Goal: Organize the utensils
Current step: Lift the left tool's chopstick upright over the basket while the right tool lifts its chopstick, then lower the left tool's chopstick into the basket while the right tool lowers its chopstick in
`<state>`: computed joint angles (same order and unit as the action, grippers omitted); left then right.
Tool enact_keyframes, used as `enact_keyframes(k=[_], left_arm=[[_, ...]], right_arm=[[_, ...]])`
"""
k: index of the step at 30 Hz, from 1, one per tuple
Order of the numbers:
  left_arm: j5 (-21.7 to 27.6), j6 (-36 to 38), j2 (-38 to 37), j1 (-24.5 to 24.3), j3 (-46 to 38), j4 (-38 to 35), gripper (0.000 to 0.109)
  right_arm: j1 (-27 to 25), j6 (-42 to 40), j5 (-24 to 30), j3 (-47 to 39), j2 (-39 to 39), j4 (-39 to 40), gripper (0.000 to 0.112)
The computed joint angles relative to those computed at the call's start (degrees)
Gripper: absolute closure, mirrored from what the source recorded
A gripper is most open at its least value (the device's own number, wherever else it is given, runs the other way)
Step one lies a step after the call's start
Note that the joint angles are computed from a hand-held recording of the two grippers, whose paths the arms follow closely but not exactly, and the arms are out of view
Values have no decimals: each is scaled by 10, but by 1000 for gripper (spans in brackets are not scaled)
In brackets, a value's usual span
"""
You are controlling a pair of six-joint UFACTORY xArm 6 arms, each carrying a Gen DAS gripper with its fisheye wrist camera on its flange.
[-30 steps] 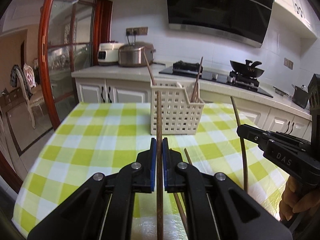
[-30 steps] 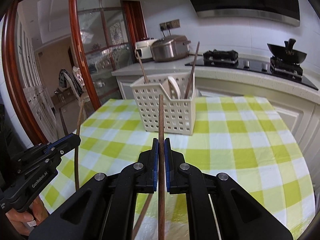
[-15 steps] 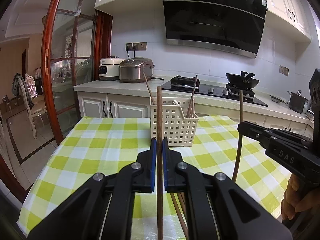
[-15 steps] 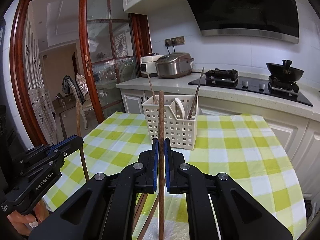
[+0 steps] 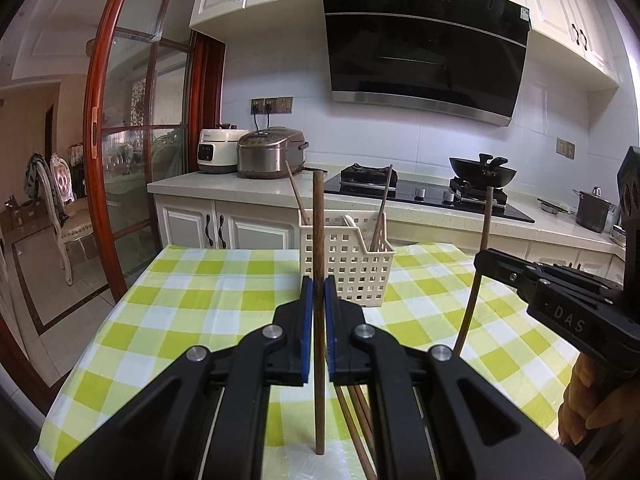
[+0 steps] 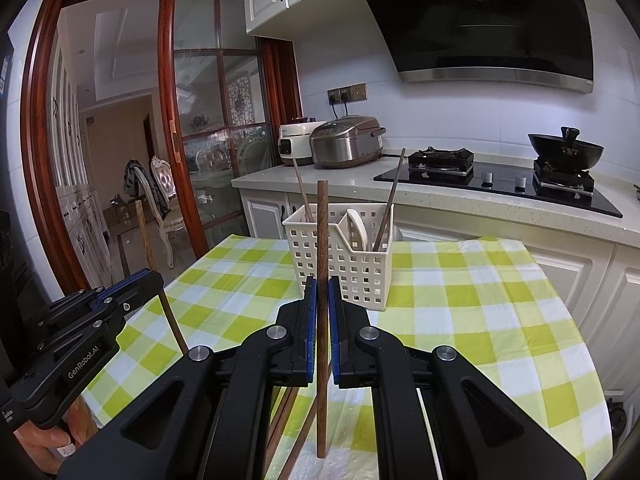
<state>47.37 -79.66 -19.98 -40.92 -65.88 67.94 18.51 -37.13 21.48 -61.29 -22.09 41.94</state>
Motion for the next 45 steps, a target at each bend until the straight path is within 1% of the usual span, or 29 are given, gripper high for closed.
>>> enact_keyframes(k=[5, 14, 16, 19, 21, 25, 29, 34, 36, 40, 43, 45], left_arm=[[-9, 11, 13, 4, -18, 9, 103], [-54, 33, 51, 45, -77, 14, 103], [-72, 48, 66, 58, -98, 3, 103], [-111, 86, 95, 86, -138, -41, 103], [-126, 114, 119, 101, -177, -64, 103], [-139, 161, 171, 122, -265, -94, 103], [-135, 209, 234, 133, -371, -113, 103], [-127, 278, 326, 145, -521, -148, 103], [-117, 310, 374, 152, -594, -170, 103], [-97, 363, 461, 169, -714, -230, 103], [-83, 394, 514, 182, -779, -283, 103], [-82, 403, 530, 191, -789, -315, 103]], right_arm=[[4, -6, -10, -13, 10, 1, 106], [-2, -16, -25, -101, 84, 14, 106], [-5, -15, -21, -129, 106, 13, 106], [-13, -13, -5, -184, 145, 15, 106], [-18, -9, 2, -224, 172, 10, 106], [-31, 12, 25, -321, 233, 1, 106], [-39, 47, 47, -439, 309, -27, 106], [-39, 76, 75, -564, 396, -55, 106], [-36, 62, 71, -587, 415, -50, 106], [-29, 77, 74, -633, 454, -87, 106], [-32, 96, 95, -677, 490, -103, 106], [-36, 107, 112, -705, 512, -107, 106]])
